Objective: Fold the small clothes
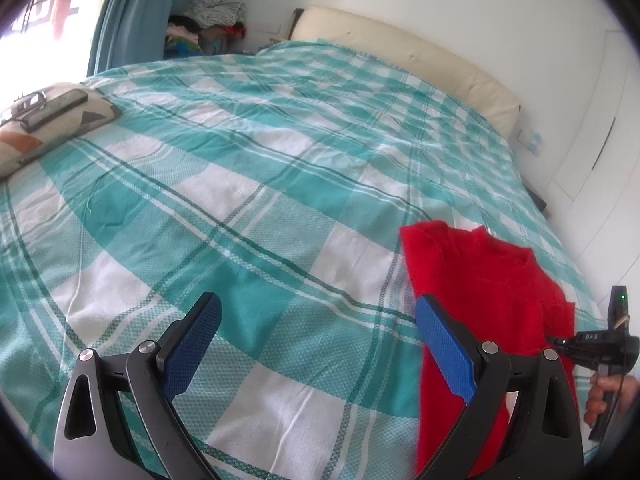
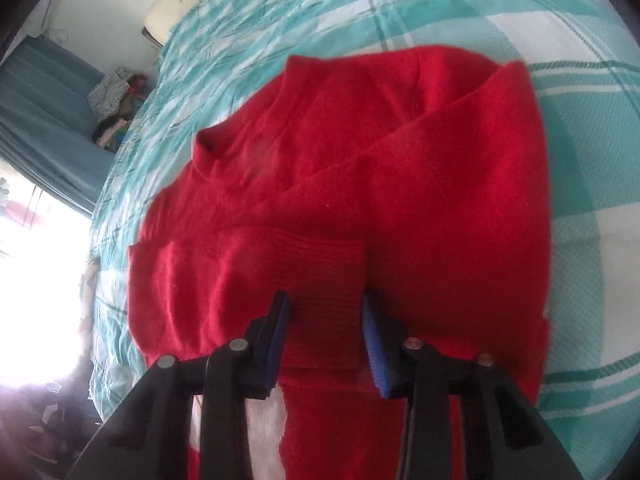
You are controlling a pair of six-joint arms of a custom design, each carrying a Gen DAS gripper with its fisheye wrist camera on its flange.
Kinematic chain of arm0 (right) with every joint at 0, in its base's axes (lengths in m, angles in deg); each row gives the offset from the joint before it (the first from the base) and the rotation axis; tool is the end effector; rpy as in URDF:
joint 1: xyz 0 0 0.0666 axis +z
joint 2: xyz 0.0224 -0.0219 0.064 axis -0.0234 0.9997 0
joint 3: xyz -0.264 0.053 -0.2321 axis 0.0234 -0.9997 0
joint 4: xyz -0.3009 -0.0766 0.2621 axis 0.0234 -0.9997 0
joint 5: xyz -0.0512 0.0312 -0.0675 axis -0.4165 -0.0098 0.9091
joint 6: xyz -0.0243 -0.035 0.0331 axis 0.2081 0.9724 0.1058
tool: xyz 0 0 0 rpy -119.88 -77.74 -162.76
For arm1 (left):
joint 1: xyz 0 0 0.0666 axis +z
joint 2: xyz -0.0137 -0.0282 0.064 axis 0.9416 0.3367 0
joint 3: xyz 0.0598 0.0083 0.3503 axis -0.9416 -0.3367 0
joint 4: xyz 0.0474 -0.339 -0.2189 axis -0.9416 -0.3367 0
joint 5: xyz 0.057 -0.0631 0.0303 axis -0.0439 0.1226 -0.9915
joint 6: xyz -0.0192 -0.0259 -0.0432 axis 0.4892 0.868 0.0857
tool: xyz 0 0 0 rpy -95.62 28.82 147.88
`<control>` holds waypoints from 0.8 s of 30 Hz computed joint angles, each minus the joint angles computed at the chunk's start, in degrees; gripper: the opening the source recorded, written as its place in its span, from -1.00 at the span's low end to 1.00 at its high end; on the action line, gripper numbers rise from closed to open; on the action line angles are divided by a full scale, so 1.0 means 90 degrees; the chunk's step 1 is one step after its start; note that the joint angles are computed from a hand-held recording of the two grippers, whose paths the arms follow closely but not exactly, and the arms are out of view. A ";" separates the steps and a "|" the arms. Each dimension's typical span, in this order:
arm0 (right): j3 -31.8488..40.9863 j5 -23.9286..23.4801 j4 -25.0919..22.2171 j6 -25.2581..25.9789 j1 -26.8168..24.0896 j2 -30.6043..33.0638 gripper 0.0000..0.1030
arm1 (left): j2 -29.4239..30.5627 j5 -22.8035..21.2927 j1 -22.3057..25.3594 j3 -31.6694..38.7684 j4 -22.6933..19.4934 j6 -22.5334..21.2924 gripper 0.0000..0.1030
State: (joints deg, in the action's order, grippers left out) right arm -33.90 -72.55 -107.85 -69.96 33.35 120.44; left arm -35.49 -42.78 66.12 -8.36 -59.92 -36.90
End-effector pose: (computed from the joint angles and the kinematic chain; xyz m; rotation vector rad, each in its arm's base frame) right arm 0.3298 0.2258 0.2769 0.5279 2.6144 0.5104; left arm 0.3089 -0.0269 0.3101 -0.2296 2.2790 -0.3277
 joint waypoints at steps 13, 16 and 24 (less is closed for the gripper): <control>-0.0023 0.1517 -0.0759 0.0121 0.0386 -0.0302 -0.85 | 0.0417 0.0087 -0.0368 0.0178 -0.0365 -0.0383 0.90; -0.0459 0.1622 -0.0513 0.0080 0.0516 -0.0961 -0.42 | 0.0666 -0.0201 -0.0912 0.0238 -0.0369 -0.0806 0.90; -0.1125 0.2423 -0.0892 0.0314 0.1412 -0.2570 -0.06 | 0.2008 -0.1272 -0.2149 0.0675 -0.0003 -0.1891 0.84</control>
State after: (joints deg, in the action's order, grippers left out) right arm -44.02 -50.75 -115.87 -67.14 46.06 97.31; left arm -17.42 -54.23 46.77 -2.29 -59.95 -53.92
